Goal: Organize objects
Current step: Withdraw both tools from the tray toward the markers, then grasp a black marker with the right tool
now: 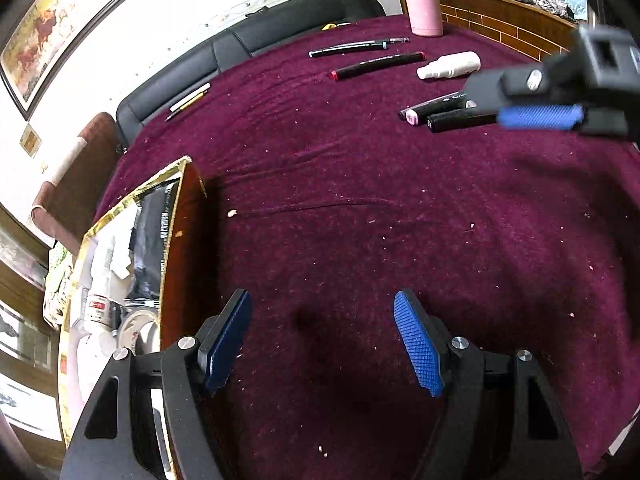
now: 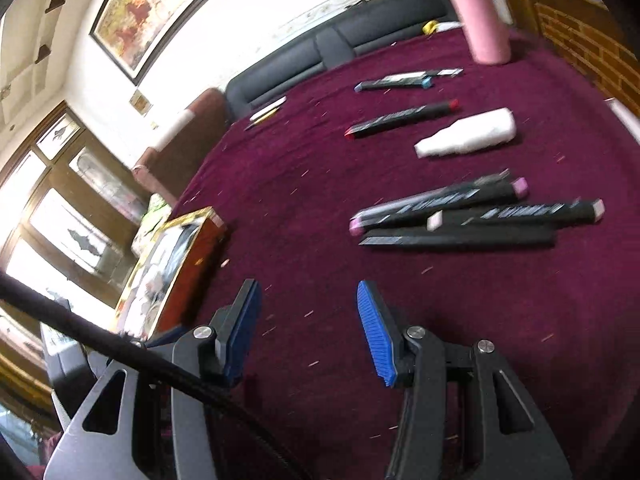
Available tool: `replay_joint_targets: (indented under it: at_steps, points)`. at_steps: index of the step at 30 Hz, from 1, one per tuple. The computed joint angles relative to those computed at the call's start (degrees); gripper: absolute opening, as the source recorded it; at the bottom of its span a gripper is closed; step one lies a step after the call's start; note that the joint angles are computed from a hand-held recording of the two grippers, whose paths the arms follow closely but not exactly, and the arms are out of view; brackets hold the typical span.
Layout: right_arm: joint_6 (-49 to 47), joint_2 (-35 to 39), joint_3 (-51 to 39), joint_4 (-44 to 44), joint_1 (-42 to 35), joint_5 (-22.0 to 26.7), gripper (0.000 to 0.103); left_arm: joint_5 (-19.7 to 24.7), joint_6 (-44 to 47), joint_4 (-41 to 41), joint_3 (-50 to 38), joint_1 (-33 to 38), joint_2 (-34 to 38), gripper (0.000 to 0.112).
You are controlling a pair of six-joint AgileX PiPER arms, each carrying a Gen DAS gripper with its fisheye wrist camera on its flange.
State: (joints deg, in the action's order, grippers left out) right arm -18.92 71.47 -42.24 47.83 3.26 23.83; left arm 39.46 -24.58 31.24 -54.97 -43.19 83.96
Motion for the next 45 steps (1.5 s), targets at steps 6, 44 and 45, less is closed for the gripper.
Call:
replay_joint_targets:
  at_steps: [6, 44, 45]
  points:
    - [0.33, 2.01, -4.53, -3.55, -12.17, 2.89, 0.049, -1.55, 2.05, -2.18, -0.90, 1.55, 1.64, 0.068]
    - [25.31, 19.39, -23.23, -45.95, 9.83, 12.48, 0.046, -7.29, 13.98, -19.45, 0.48, 11.71, 2.01, 0.100]
    - [27.34, 21.51, -25.13, -48.93, 11.27, 13.61, 0.036, -7.29, 14.09, -19.54, 0.45, 11.73, 2.02, 0.100]
